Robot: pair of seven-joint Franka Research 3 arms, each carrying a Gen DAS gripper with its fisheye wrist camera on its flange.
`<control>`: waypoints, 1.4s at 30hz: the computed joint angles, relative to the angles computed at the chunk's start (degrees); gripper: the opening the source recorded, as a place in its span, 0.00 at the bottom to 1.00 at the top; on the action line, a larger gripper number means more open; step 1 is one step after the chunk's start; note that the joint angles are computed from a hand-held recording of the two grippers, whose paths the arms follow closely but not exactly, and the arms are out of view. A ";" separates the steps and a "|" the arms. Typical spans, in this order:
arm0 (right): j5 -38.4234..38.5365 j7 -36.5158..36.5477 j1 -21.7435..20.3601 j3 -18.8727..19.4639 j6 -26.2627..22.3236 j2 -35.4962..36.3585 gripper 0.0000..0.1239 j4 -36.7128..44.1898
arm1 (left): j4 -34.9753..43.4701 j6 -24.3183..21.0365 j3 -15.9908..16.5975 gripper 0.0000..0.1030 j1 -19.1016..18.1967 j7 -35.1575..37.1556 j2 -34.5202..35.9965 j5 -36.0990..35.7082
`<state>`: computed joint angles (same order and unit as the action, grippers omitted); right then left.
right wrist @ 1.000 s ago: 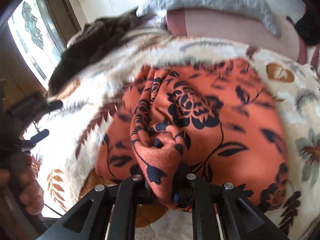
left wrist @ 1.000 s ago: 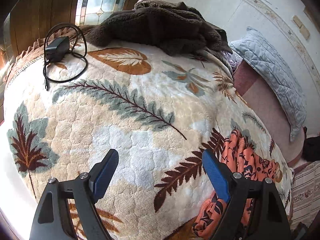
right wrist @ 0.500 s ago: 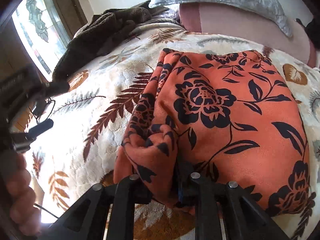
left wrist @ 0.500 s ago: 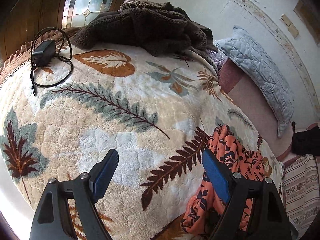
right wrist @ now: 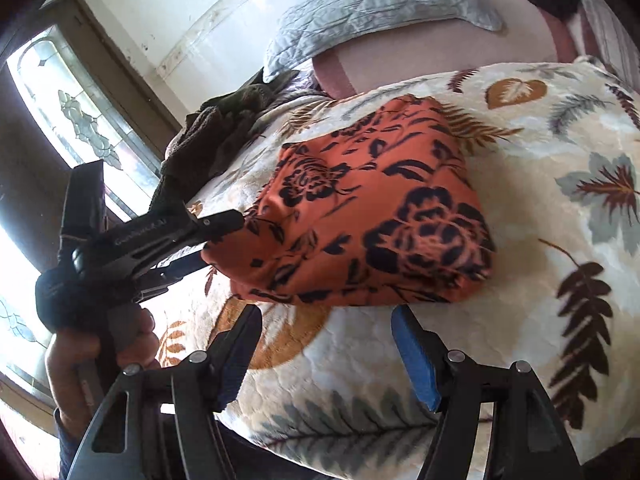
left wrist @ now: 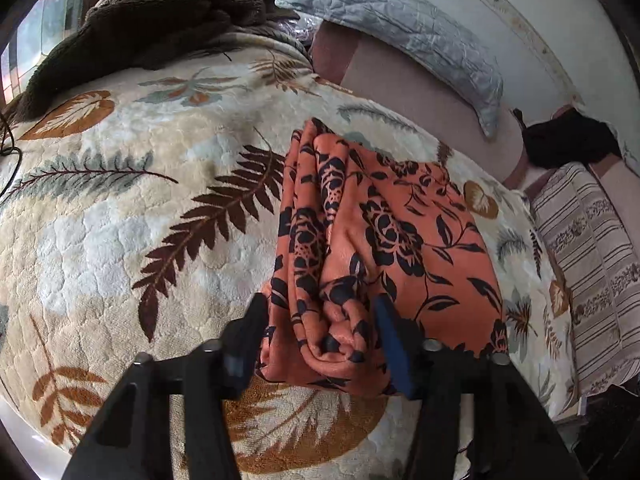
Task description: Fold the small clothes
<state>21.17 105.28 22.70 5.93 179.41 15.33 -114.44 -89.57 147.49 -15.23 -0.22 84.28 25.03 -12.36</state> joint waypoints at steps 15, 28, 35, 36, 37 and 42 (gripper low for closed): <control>54.04 -52.24 -40.35 42.96 3.20 2.73 0.68 5.51 | -2.13 0.39 5.07 0.15 -1.81 -14.20 -1.28 12.58; 44.60 -32.05 -35.05 27.09 -22.40 17.20 0.71 21.06 | 13.18 -2.95 7.26 0.58 -9.95 -11.78 9.48 24.01; 19.72 -15.31 -15.06 7.30 -21.52 13.46 0.28 23.44 | 10.24 -0.11 7.18 0.58 -8.92 -15.03 8.32 25.55; 17.59 -13.44 -12.73 4.45 -22.58 13.78 0.28 24.16 | 11.28 -0.50 6.70 0.58 -8.56 -14.91 9.05 24.96; 14.69 -10.85 -11.75 2.77 -24.87 14.88 0.29 25.45 | 12.24 -1.02 6.23 0.58 -8.21 -14.40 9.71 24.44; 39.26 -26.71 -21.96 13.74 -18.86 15.15 0.59 22.20 | 13.30 -1.69 4.52 0.59 -6.47 -12.84 10.69 21.19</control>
